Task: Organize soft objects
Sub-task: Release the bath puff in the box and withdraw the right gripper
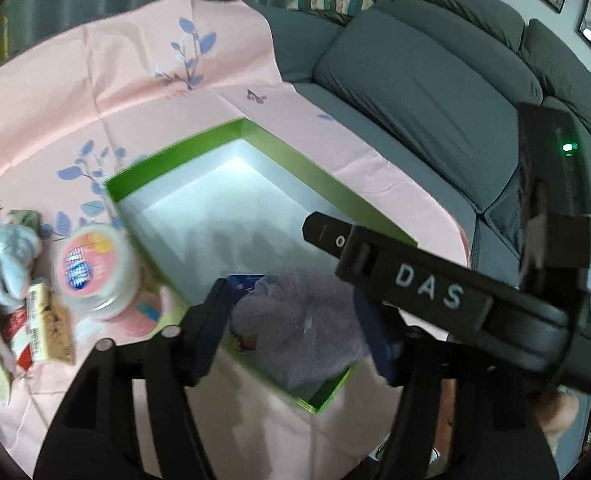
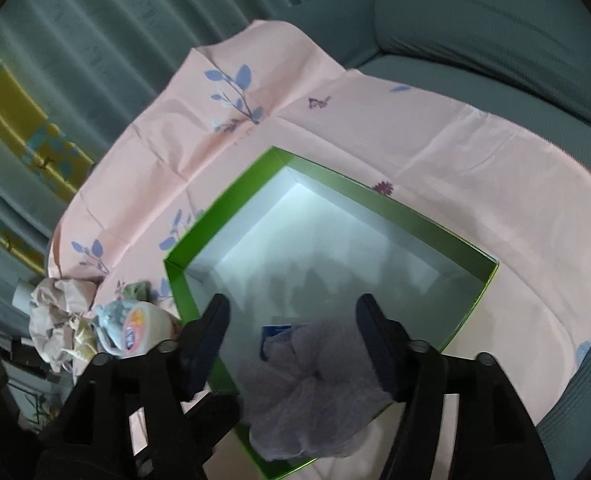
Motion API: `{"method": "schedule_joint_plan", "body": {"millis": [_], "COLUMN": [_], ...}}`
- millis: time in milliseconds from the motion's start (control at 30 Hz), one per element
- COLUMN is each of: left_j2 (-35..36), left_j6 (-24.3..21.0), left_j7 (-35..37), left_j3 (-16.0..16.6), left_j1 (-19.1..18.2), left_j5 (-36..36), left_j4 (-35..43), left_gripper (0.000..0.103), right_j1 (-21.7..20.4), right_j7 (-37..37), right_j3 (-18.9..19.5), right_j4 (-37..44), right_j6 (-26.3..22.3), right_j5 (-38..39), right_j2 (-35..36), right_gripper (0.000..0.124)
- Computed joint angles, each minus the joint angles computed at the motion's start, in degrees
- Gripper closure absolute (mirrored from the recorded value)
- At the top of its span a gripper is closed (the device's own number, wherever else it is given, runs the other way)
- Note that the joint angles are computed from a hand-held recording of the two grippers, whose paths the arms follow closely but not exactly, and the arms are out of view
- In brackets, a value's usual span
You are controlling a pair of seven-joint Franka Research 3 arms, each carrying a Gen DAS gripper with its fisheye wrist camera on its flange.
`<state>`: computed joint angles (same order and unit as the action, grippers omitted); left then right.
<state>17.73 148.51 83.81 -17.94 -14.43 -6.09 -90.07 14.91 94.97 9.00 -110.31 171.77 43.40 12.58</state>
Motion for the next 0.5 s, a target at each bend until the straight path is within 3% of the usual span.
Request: {"method": "schedule_joint_plan", "body": {"millis": [67,200,500], "left_j2": [-2.64,-9.51,-21.95], "left_j6": [0.78,2.74,2.48], "left_j7": [-2.25,-9.06,-26.91], "left_j3": [1.01,3.52,6.53], "left_j1": [-0.22,-0.44,2.41], "left_j5": [1.31,6.10,18.43], "left_j4": [-2.73,-10.21,-23.81], "left_gripper": [0.022,0.014,0.013], "right_j1": [0.91,2.36,4.87], "right_j7": [0.38,1.60,0.31], "right_j3": [-0.26,-0.59,0.04], "right_j4": [-0.72,-1.76,-1.30], "right_j6": [1.86,4.51,6.29], "right_j5": [-1.31,-4.01,-9.12], "right_j2": [-0.83,-2.07,-3.47], "right_gripper": [0.044,0.038,0.037]}}
